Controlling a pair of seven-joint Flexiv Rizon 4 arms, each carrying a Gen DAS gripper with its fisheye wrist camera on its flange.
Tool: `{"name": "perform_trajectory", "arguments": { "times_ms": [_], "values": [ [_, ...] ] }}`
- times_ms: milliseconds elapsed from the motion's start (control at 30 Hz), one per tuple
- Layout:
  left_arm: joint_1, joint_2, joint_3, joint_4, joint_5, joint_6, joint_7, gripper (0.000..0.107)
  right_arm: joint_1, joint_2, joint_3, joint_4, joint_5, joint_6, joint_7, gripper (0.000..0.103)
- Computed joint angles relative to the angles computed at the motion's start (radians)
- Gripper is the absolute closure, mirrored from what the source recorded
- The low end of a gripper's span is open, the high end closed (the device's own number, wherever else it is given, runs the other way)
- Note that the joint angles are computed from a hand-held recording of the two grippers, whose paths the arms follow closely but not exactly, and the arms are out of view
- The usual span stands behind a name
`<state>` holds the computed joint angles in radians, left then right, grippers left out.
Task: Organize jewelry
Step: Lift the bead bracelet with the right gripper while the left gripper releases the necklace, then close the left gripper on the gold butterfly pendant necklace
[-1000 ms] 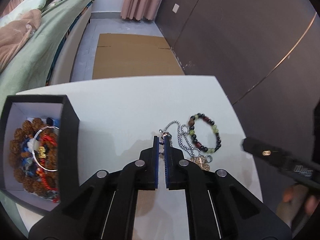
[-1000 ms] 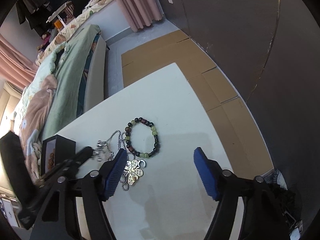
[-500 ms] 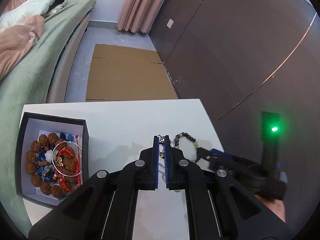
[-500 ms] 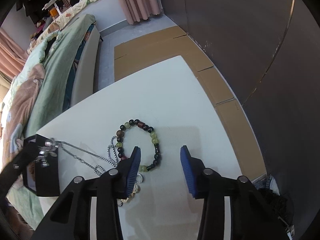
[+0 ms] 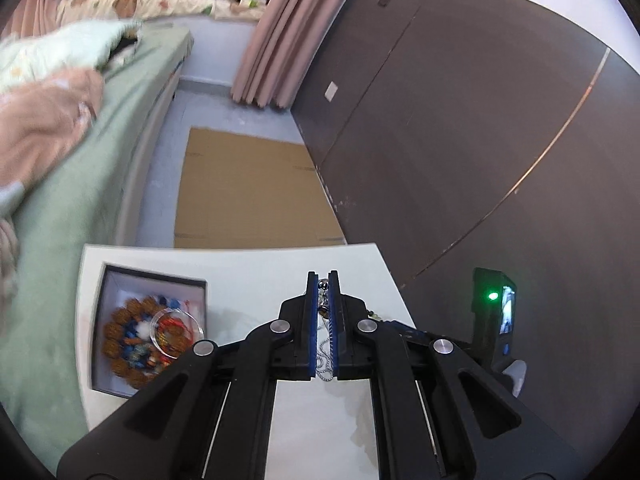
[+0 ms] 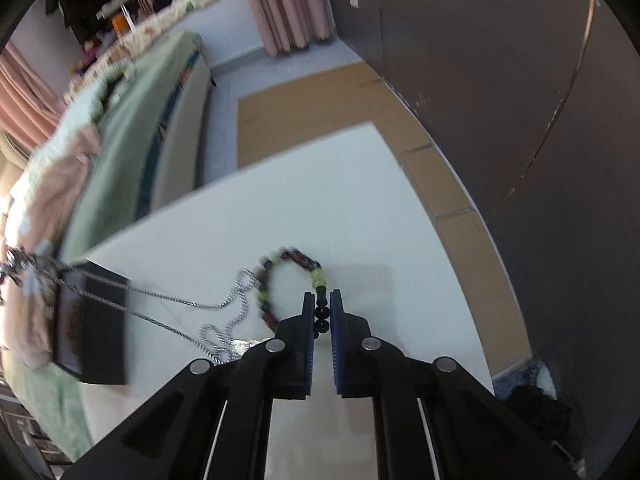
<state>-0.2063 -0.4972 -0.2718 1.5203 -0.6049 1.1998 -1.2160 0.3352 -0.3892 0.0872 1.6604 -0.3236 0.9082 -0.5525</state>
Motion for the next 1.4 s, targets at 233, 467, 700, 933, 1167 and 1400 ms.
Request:
{"name": "perform_trajectory", "arguments": {
  "times_ms": [233,467,700,933,1167,1400],
  "values": [
    [-0.006,0.053,0.031,-0.01,0.038,0.014,-0.01,0.106,0.007,0.045,-0.004,0.04,-0.034,0.124,0.038,0.096],
    [-0.055,0.049,0.108,-0.066,0.184,-0.086,-0.083,0.105,0.007,0.071,0.008,0.062,-0.032,0.179,0.03,0.095],
    [-0.098,-0.008,0.137,-0.1,0.303,-0.164,-0.188,0.047,-0.025,0.12,0.013,0.117,0.005,0.202,0.013,0.095],
    [-0.123,-0.084,0.133,-0.14,0.336,-0.232,-0.251,0.047,-0.052,0.153,0.008,0.167,0.017,0.249,0.047,0.095],
    [-0.145,-0.148,0.112,-0.185,0.329,-0.284,-0.276,0.048,-0.073,0.176,0.005,0.203,0.026,0.274,0.072,0.095],
    [-0.174,-0.22,0.128,-0.266,0.353,-0.374,-0.332,0.068,-0.09,0.19,0.005,0.227,0.03,0.289,0.09,0.095]
  ]
}}
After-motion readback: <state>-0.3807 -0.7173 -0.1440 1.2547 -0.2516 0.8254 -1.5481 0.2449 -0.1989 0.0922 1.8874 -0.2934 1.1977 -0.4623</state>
